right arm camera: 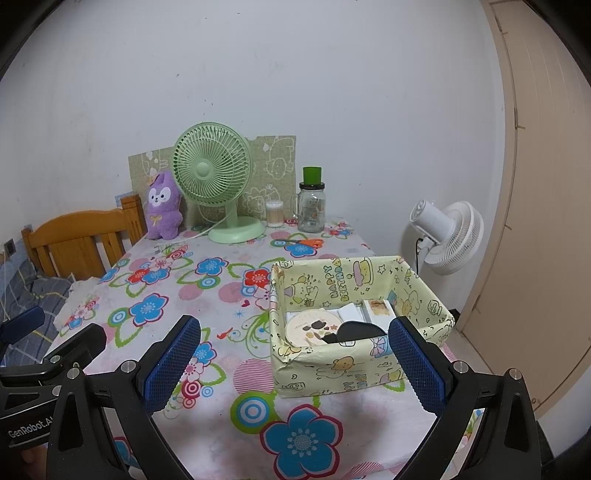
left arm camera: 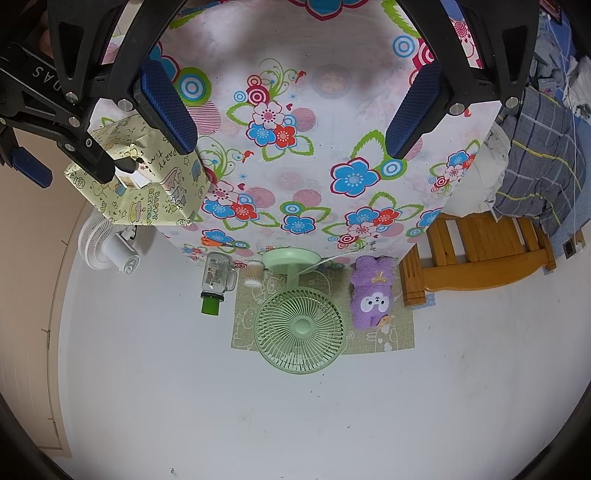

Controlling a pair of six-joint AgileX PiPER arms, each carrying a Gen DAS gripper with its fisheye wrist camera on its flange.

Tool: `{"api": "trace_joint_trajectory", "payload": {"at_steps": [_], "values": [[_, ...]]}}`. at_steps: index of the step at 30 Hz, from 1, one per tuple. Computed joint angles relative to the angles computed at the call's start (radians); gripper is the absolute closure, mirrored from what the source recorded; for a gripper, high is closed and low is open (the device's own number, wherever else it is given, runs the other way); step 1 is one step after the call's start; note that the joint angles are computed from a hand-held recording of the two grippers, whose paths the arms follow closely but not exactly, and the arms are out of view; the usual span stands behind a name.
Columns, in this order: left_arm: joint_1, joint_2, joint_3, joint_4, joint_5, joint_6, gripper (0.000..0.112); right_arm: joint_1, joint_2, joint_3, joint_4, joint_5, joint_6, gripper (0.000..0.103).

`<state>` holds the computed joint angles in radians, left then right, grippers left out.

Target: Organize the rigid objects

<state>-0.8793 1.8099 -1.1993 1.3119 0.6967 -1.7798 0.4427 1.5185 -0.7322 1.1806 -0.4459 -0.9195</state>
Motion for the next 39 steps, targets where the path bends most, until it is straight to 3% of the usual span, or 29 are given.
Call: {"api": "trace_joint_trajectory", "payload": {"at_steps": [39], "values": [[-0.006,0.001,0.009,0.015,-0.002,-0.030,0.009,0.022,0.006,0.005,-0.002,-0.025,0.016,0.000]]}}
